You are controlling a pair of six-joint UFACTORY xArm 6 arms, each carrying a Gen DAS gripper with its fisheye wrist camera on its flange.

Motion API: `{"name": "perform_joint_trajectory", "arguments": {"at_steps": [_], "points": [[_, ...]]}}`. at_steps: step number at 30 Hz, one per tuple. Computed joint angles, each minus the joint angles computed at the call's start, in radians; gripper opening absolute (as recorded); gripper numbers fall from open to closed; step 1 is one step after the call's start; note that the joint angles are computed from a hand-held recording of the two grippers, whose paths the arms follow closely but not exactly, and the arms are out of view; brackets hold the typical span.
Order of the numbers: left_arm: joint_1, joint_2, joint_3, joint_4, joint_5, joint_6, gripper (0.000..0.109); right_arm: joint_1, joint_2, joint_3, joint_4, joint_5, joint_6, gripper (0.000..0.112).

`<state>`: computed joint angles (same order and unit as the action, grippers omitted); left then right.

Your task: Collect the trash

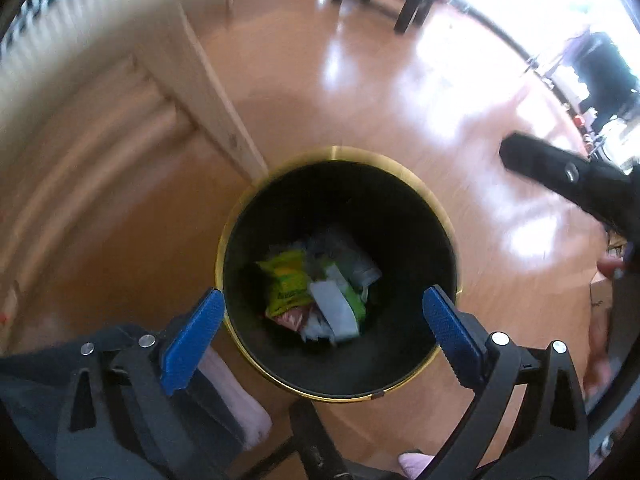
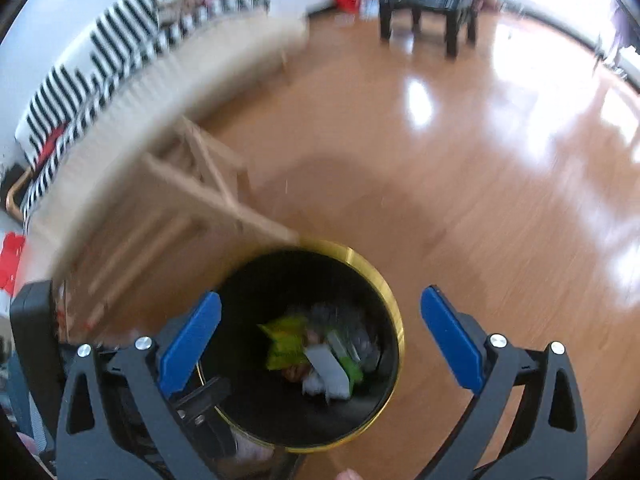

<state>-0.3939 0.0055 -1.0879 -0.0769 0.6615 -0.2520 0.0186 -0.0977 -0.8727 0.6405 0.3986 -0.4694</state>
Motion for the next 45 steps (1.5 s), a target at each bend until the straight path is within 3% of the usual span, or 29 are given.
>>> {"name": "perform_joint_trajectory", "arguments": {"at_steps": [2,5,13,22,29,31,34,35,38,42,45], "points": [[0.001,-0.08,0.022,0.075,-0.038,-0.029,0.097,0.021,-0.05,0.013,0.002,-0.09,0.0,0.097],[0.032,-0.173,0.003,0.199,-0.016,-0.097,0.097,0.056,-0.058,-0.04,-0.024,-0.083,0.02,0.097],[0.301,-0.312,-0.021,0.366,0.07,-0.254,0.097,0.256,0.044,-0.267,-0.115,-0.032,0.085,0.097],[0.565,-0.342,-0.011,0.333,0.073,-0.164,0.097,0.48,0.281,-0.618,-0.236,0.053,0.188,0.097],[0.728,-0.229,-0.075,0.33,-0.009,-0.134,0.097,0.604,0.487,-0.85,-0.448,0.005,0.341,0.097],[0.753,-0.224,-0.063,0.31,-0.013,-0.126,0.097,0.621,0.515,-0.864,-0.496,0.001,0.378,0.097],[0.789,-0.228,-0.05,0.163,-0.039,-0.028,0.097,0.635,0.565,-0.905,-0.551,0.014,0.421,0.097],[0.789,-0.239,-0.036,0.177,-0.046,-0.034,0.097,0.641,0.59,-0.941,-0.552,0.029,0.419,0.097],[0.798,-0.211,-0.059,0.28,-0.007,-0.097,0.097,0.66,0.723,-1.175,-0.54,0.117,0.428,0.097],[0.84,-0.193,-0.07,0.184,0.031,-0.048,0.097,0.68,0.961,-1.57,-0.633,0.245,0.554,0.097],[0.864,-0.21,-0.054,0.235,0.027,-0.065,0.097,0.684,0.975,-1.563,-0.623,0.248,0.584,0.097]]}}
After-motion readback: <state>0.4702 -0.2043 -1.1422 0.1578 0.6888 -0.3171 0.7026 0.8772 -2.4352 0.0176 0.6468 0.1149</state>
